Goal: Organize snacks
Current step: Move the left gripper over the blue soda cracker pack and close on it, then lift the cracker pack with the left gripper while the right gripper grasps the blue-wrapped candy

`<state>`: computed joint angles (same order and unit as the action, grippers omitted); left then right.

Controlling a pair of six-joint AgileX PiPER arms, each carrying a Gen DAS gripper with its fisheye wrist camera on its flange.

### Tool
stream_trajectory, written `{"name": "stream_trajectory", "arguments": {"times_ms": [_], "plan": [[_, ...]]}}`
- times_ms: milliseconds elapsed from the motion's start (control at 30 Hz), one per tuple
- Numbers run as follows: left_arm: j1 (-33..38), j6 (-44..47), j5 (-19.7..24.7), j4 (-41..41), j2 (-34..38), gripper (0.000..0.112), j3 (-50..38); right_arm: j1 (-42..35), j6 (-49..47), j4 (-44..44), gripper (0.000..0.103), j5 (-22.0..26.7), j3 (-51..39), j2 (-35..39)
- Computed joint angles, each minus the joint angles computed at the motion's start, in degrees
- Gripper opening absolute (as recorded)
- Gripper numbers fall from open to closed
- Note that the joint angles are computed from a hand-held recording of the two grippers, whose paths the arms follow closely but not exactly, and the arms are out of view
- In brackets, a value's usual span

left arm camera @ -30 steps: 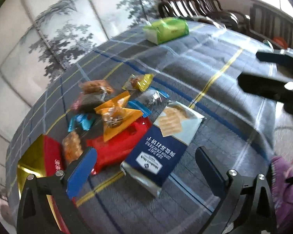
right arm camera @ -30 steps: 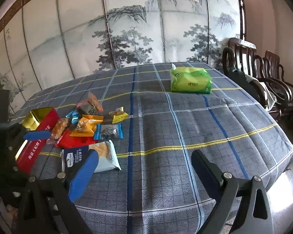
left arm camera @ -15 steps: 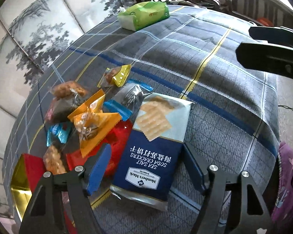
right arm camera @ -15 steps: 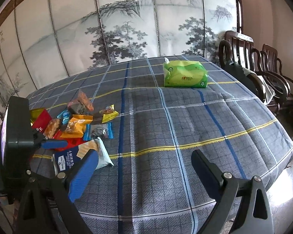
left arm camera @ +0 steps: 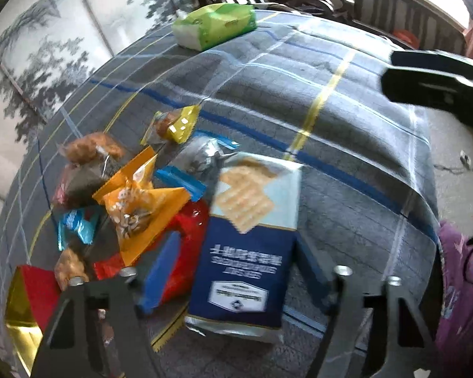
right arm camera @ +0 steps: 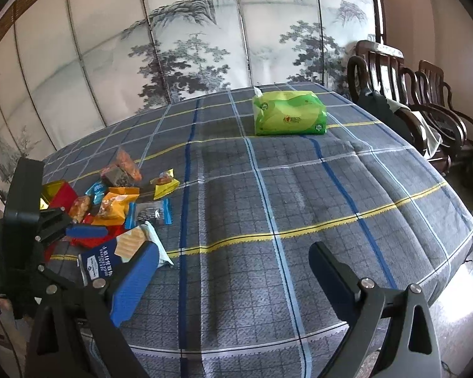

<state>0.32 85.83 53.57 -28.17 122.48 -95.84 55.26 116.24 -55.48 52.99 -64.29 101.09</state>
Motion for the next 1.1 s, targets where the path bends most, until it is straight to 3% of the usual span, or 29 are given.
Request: {"name": "stream_trajectory", "arguments": {"times_ms": [33, 200, 500, 700, 867, 933, 1000, 1033, 1067, 1100], "plan": [[-0.2, 2.39, -2.86, -0.85, -1.67, 0.046, 3.03, -0.24, 0.19, 0.12, 0.098, -0.3, 0.26, -0.12], [-0.17, 1.0, -5.66, -1.19, -3.41, 0.046, 6.14, -0.56, 1.17, 0.38, 0.098, -1.06, 1.35, -0.7], [7.09, -5.42, -1.64, -7.92, -8.23, 0.046, 11.27, -1.33, 2.16, 0.12, 0.098, -2.69, 3.2, -1.15], [12.08, -8.94, -2.24, -11.28, -11.8, 0.046, 14.61, -1.94, 1.43, -4.4, 0.098, -9.27, 4.47, -0.51], [13.83, -9.99, -2.53, -11.64, -14.02, 0.046, 15.73, -3.24, -1.11, -15.39, 0.097, -17.1, 5.64, 0.06], [14.42, -9.48, -2.48, -12.11, -14.95, 0.046, 16.21, -5.55, -11.86, -12.59, 0.085, -20.22, 3.2, 1.09], [14.84, -8.95, -2.02, -12.42, -16.0, 0.046, 16.65, -10.25, -23.32, -9.52, 0.062, -28.5, 1.32, 2.05], [14.92, -8.68, -2.34, -12.79, -16.67, 0.046, 17.36, -12.13, -29.04, -6.85, 0.057, -31.25, 0.06, 2.94], [15.25, -8.53, -1.95, -13.15, -17.06, 0.046, 17.45, -14.23, -34.77, -4.44, 0.042, -34.17, -2.0, 5.05], [15.76, -8.25, -1.19, -13.46, -17.14, 0.046, 17.28, -15.36, -40.5, -0.99, 0.033, -35.73, -3.57, 6.4]]}}
